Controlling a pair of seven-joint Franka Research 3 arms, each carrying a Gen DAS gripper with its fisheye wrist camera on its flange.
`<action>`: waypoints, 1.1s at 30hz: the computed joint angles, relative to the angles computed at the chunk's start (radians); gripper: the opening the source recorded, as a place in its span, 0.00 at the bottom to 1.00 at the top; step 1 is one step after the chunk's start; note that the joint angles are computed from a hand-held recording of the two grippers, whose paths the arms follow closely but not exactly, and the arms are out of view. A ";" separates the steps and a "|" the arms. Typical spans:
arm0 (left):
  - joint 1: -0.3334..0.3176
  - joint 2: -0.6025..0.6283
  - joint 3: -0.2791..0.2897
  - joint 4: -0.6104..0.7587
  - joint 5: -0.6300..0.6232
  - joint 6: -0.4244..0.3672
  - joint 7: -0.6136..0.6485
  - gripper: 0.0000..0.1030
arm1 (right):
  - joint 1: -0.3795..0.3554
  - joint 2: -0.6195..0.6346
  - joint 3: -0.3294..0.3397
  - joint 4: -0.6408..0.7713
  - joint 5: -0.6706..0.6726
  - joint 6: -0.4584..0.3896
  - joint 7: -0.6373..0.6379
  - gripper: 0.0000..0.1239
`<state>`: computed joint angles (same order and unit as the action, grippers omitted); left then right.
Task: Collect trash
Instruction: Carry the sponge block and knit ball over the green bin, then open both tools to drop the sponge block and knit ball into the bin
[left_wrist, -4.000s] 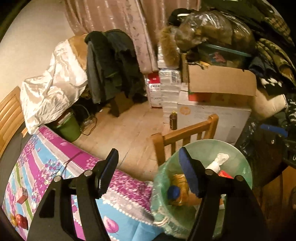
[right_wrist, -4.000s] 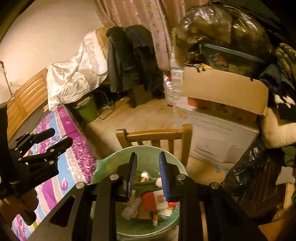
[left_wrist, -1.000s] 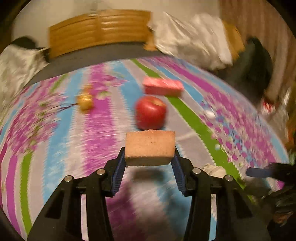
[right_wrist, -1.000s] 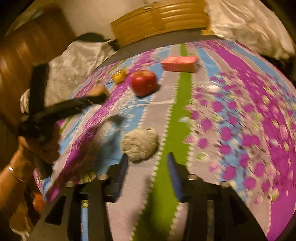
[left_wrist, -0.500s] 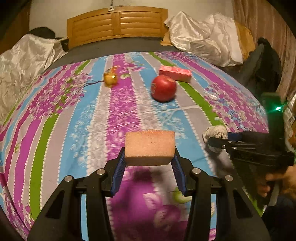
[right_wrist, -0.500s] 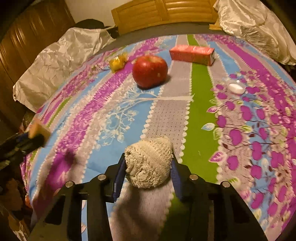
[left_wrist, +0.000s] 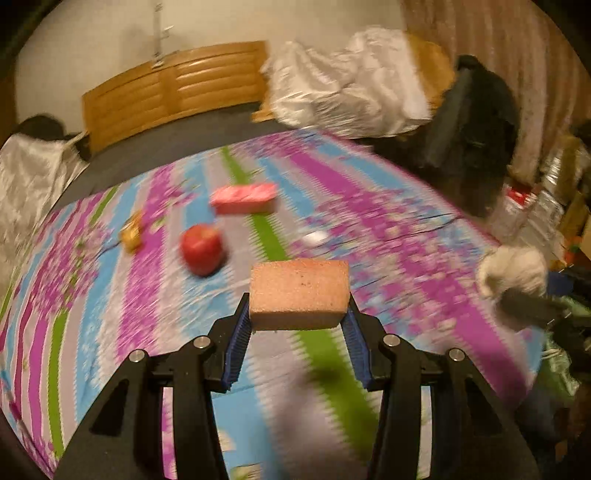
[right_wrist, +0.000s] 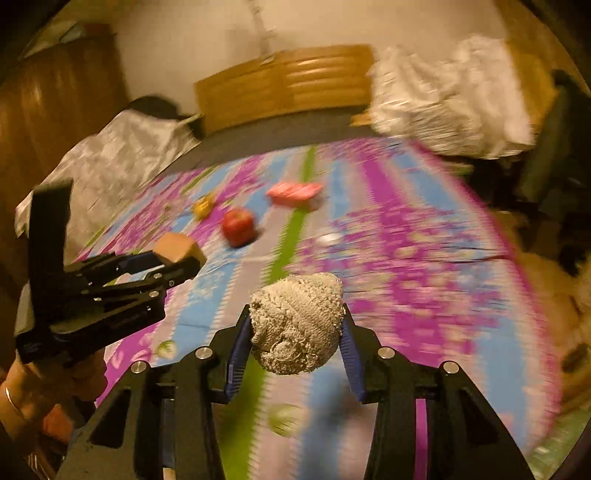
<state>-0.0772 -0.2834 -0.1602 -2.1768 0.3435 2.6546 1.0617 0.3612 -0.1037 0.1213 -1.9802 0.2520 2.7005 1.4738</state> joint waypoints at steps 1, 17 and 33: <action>-0.009 0.020 -0.012 0.029 0.002 -0.002 0.004 0.44 | -0.021 -0.046 -0.012 -0.031 -0.026 -0.004 0.031 0.37; -0.277 0.443 -0.159 0.578 -0.132 -0.055 0.368 0.44 | -0.510 -0.615 -0.053 -0.374 -0.347 -0.225 0.317 0.38; -0.439 0.772 -0.258 1.003 -0.378 -0.348 0.821 0.44 | -0.748 -0.868 -0.023 -0.607 -0.475 -0.359 0.506 0.38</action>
